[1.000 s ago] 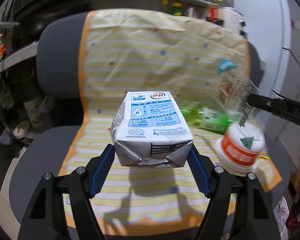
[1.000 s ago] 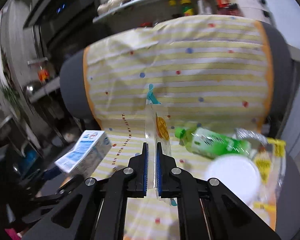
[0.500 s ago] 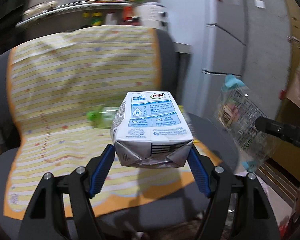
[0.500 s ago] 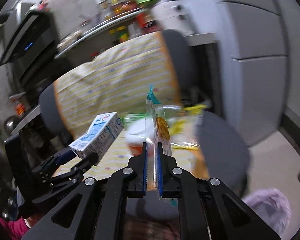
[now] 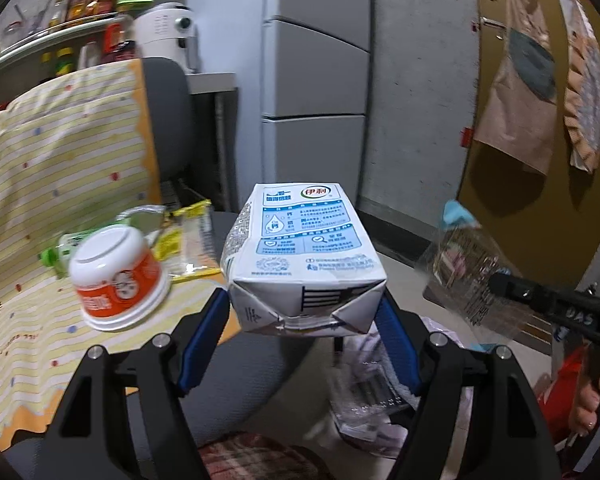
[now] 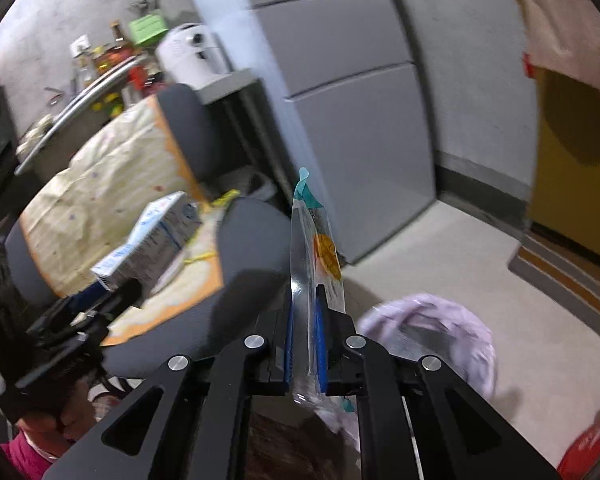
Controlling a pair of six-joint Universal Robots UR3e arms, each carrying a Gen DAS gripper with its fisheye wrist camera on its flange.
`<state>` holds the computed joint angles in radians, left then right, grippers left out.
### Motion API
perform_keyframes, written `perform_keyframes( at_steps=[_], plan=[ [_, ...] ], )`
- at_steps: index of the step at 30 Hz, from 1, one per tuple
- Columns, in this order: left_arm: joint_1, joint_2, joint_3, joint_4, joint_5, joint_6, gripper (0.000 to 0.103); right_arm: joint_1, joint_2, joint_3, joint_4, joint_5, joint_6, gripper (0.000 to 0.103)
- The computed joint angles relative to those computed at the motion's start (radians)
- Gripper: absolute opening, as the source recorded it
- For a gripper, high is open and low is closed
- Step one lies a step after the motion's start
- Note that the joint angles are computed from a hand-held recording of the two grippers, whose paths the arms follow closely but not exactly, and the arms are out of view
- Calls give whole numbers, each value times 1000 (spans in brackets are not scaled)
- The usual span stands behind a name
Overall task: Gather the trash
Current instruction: 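Carry carton and wrapper to the pink bin while the right gripper opens over it, then open the left gripper over the pink bin to drop the milk carton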
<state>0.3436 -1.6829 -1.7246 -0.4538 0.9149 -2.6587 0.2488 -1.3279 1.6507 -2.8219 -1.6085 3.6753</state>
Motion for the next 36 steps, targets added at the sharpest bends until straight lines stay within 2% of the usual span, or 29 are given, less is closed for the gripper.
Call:
perform_keyframes(
  at_steps=[6,9,11,13,17,19,24,29,34,35,36],
  plan=[
    [-25,-15,6,-18,21,29,71,-69,36,92,-6,31,79,14],
    [-27,-22,12,-27,23,35,71,-75,88,88,3,3,90,19],
    [-34,-30,16,-30,30,36,71,-81,114,89,9,-1,98,35],
    [-34,-36,21,-41,29,44,71,-89,117,106,8,7,98,42],
    [-36,-39,24,-61,29,54,71,-77,97,105,2,-10,88,42],
    [-40,-41,27,-69,27,59,71,-61,62,98,4,-51,80,42],
    [-64,-41,37,-131,-1,132,71,-57,-37,116,-25,-108,67,42],
    [-136,-62,71,-179,-15,190,71,-74,-137,164,-66,-137,60,42],
    [-224,-110,139,-178,-25,178,72,-94,-191,200,-90,-146,50,42],
    [-236,-121,151,-172,-26,173,76,-94,-194,202,-91,-154,49,42],
    [-253,-139,169,-172,-20,172,95,-94,-196,205,-91,-164,45,42]
  ],
)
